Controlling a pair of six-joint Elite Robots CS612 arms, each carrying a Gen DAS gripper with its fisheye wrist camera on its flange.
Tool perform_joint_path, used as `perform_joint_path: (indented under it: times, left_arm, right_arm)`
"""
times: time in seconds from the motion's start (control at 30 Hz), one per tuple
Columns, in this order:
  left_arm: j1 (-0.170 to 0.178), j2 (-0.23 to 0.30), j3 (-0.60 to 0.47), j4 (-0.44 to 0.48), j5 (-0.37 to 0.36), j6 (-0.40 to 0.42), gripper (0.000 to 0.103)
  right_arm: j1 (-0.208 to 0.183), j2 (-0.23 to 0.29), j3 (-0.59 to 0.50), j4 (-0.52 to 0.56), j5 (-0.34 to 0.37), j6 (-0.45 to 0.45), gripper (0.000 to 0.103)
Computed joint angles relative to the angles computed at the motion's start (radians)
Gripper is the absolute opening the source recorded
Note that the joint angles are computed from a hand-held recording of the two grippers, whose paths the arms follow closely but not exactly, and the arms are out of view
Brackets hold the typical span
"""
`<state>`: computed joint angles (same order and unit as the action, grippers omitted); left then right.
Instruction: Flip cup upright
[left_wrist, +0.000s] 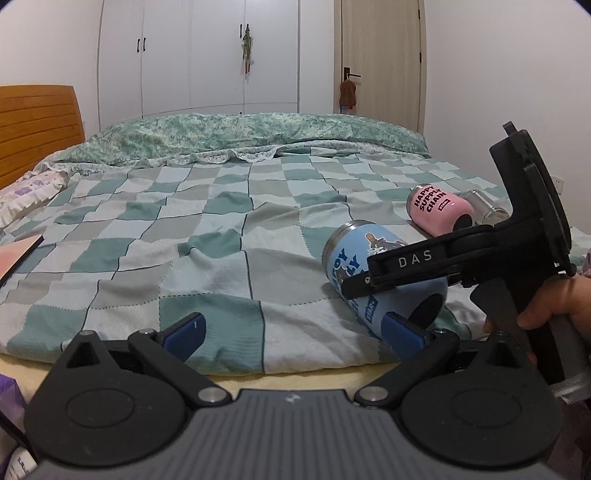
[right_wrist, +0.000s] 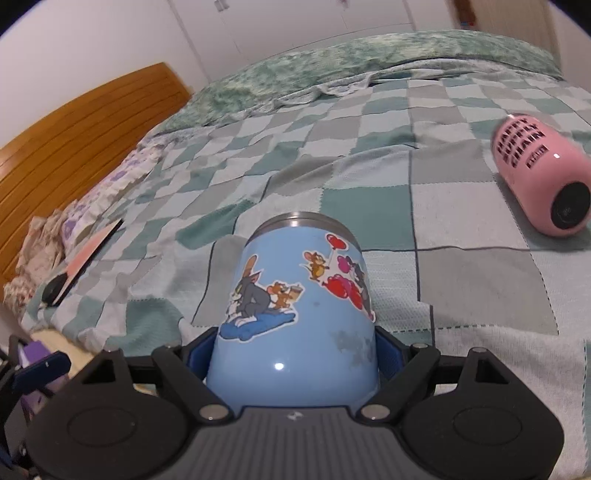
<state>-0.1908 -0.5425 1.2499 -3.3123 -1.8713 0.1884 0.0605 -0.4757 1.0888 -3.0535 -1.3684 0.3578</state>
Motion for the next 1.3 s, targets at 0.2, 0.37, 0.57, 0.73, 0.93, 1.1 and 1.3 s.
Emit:
perform_joint_path:
  times: [0.2, 0.37, 0.57, 0.73, 0.93, 1.1, 1.3]
  left_arm:
    - [-0.017, -0.022, 0.021, 0.009, 0.003, -0.029, 0.103]
    - [-0.048, -0.036, 0.012, 0.07, 0.014, -0.053, 0.103]
    - [-0.1, -0.037, -0.05, 0.248, 0.092, -0.115, 0.103]
    - [-0.133, -0.016, -0.12, 0.351, 0.19, -0.17, 0.103]
    - [-0.155, 0.006, -0.189, 0.447, 0.294, -0.178, 0.103]
    - [-0.164, 0.023, -0.241, 0.534, 0.346, -0.194, 0.103]
    - [-0.173, 0.062, -0.339, 0.681, 0.383, -0.206, 0.103]
  right_arm:
    - [-0.045, -0.039, 0.086, -0.141, 0.127, -0.039, 0.103]
    - [-0.097, -0.071, 0.154, -0.273, 0.16, -0.114, 0.103]
    - [-0.158, -0.076, 0.208, -0.345, 0.179, -0.18, 0.103]
    - [-0.185, -0.064, 0.221, -0.39, 0.189, -0.263, 0.103]
    - [-0.189, -0.036, 0.174, -0.432, 0.194, -0.4, 0.103]
    - [-0.187, -0.005, 0.132, -0.444, 0.189, -0.444, 0.103]
    - [-0.2, 0.01, 0.118, -0.438, 0.239, -0.435, 0.103]
